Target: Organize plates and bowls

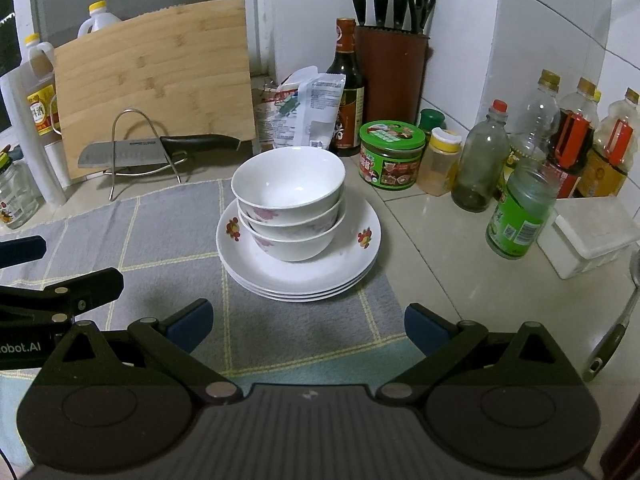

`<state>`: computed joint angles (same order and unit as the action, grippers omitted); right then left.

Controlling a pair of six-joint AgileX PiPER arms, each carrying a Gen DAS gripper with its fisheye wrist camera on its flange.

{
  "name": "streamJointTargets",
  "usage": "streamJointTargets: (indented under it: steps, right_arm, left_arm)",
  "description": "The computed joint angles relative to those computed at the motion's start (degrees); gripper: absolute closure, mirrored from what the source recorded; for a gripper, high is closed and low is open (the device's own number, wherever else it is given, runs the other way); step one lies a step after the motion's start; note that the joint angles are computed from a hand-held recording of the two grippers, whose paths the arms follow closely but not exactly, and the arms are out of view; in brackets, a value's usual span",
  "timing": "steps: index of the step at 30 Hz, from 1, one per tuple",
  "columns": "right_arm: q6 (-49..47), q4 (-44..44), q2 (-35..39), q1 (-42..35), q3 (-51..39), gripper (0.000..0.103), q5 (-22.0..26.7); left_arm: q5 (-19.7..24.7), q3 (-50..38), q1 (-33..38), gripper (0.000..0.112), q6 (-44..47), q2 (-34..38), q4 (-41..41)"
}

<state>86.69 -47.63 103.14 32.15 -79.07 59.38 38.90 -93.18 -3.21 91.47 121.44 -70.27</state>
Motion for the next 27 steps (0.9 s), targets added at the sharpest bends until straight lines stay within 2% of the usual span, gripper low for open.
streamJointTargets:
  steps: [27]
  right_arm:
    - [-1.24, 0.71, -0.60, -0.85, -0.04, 0.000, 0.48]
  left_arm:
    - [-0.74, -0.27, -0.95, 0.010, -1.71, -0.22, 1.43]
